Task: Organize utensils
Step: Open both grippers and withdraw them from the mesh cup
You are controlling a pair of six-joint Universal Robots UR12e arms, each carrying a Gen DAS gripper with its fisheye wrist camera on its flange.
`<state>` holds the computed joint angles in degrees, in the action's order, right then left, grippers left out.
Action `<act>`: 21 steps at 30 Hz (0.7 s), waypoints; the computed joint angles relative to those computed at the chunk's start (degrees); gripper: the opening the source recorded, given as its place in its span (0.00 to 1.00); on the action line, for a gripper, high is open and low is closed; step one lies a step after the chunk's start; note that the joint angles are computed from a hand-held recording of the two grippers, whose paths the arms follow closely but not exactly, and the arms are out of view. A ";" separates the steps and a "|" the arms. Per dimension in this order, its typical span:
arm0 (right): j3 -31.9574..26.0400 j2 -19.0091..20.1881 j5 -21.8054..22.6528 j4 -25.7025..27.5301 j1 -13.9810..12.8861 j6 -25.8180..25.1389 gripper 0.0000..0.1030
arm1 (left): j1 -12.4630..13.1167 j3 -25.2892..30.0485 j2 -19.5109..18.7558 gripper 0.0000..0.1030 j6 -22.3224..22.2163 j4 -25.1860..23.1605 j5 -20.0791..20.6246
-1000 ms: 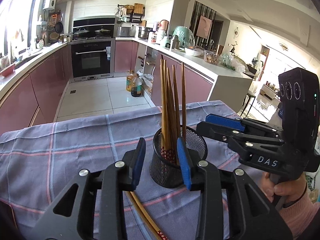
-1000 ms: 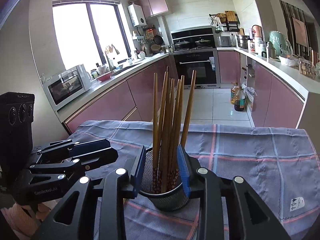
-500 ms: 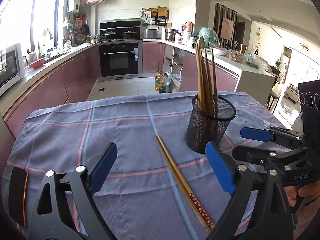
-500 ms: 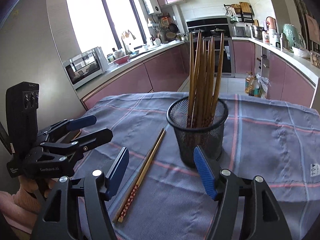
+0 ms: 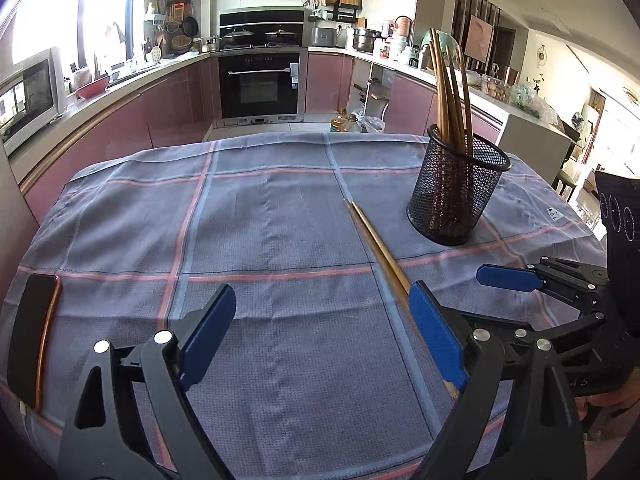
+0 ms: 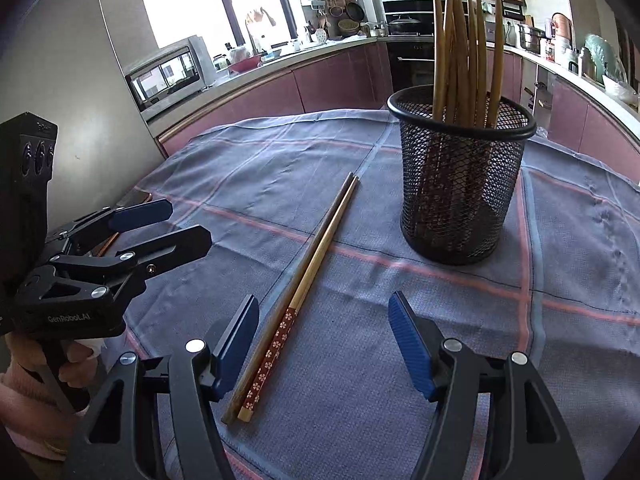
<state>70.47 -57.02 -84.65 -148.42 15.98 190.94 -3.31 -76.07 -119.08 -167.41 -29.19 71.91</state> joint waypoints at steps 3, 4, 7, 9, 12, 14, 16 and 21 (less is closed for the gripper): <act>-0.81 0.54 -0.93 0.81 0.34 -0.39 0.58 | 0.00 0.10 -0.01 0.82 -0.10 -0.26 -0.12; -1.00 0.67 -1.11 1.05 0.41 -0.52 0.56 | 0.02 0.12 -0.02 0.81 -0.18 -0.39 -0.14; -1.32 0.90 -1.96 1.81 0.63 -1.25 0.53 | -0.04 0.38 -0.09 0.78 -0.28 -1.05 -0.03; -1.33 0.93 -1.91 2.22 0.66 -1.42 0.50 | -0.07 0.56 -0.20 0.77 -0.52 -1.56 0.02; -1.59 1.12 -2.47 3.12 0.75 -1.57 0.48 | -0.12 0.74 -0.33 0.76 -0.57 -2.18 -0.06; -1.49 1.07 -2.53 3.18 0.73 -1.56 0.47 | -0.18 0.80 -0.40 0.76 -0.45 -2.39 -0.14; -1.94 1.35 -2.67 3.53 0.80 -1.43 0.45 | -0.21 0.82 -0.44 0.76 -0.35 -2.52 -0.27; -1.24 0.88 -2.06 3.34 0.44 0.36 0.36 | -0.30 1.14 -0.68 0.75 0.07 -3.15 -0.59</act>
<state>69.23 -56.14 -86.71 -145.08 16.42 191.31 -3.62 -74.93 -119.77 -167.33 -32.34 71.32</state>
